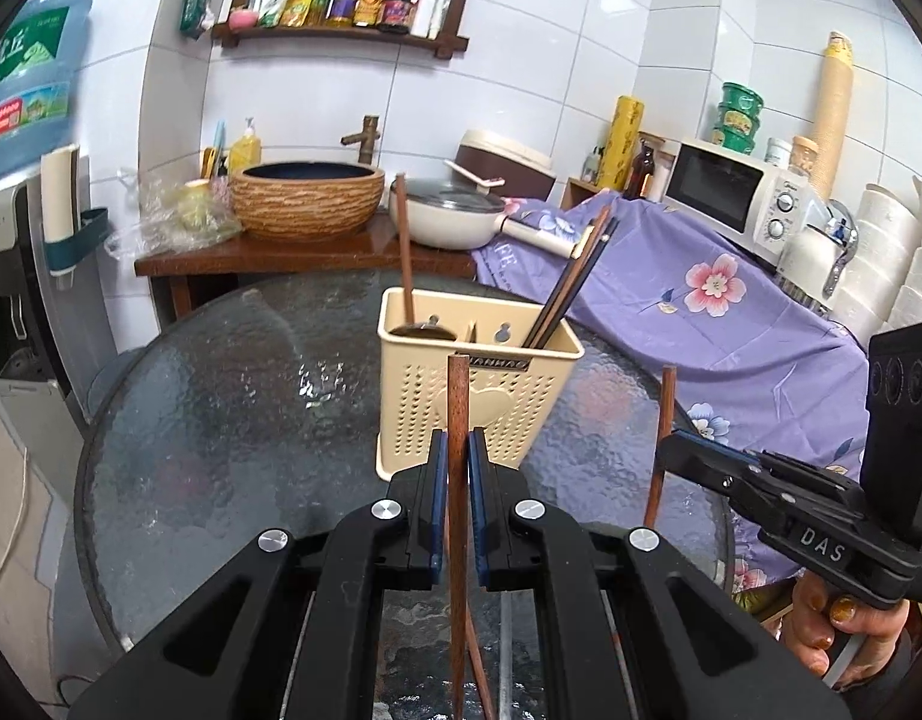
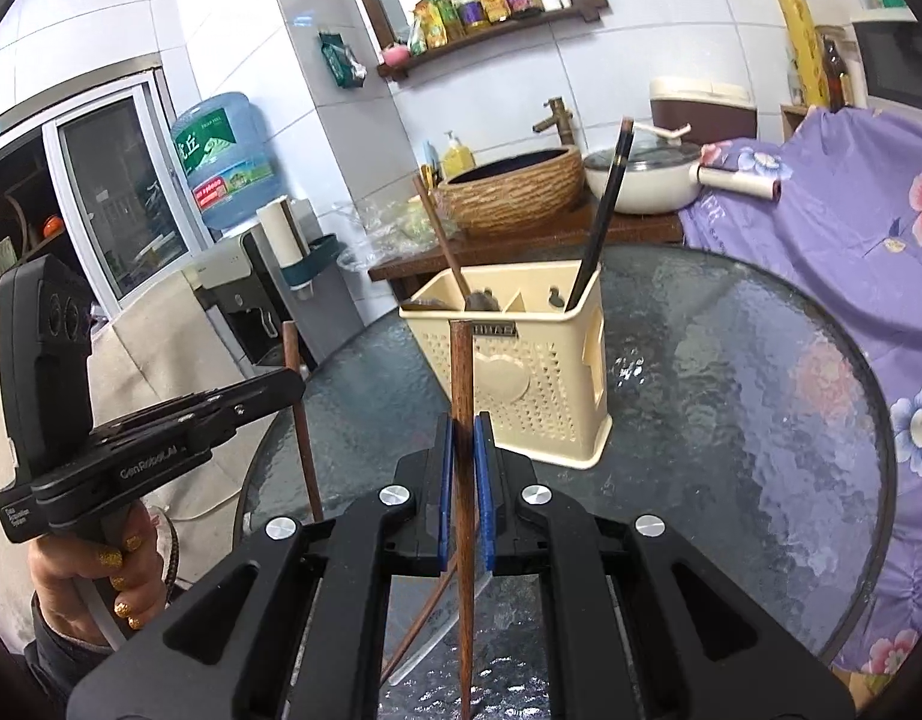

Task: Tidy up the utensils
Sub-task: 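Lift the chopstick with the left tool while the right tool carries its chopstick over the holder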

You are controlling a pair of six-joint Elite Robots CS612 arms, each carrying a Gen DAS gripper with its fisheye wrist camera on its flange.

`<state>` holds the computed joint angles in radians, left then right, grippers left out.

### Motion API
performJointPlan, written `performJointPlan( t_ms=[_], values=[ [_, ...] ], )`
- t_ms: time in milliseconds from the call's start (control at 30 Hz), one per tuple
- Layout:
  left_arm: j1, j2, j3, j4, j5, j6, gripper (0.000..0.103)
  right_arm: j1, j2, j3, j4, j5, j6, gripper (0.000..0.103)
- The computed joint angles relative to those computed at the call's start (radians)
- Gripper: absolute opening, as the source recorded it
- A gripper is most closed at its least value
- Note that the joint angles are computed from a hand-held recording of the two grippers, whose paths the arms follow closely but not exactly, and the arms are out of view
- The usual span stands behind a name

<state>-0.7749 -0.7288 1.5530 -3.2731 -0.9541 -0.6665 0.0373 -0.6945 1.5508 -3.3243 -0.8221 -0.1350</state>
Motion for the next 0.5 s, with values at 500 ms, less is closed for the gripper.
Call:
performJointPlan(
  t_ms=[500],
  values=[
    [-0.023,-0.016,-0.026,-0.038,0.083,0.133,0.006,0.022,-0.049,0.002,-0.09,-0.036,-0.041,0.008]
  ],
)
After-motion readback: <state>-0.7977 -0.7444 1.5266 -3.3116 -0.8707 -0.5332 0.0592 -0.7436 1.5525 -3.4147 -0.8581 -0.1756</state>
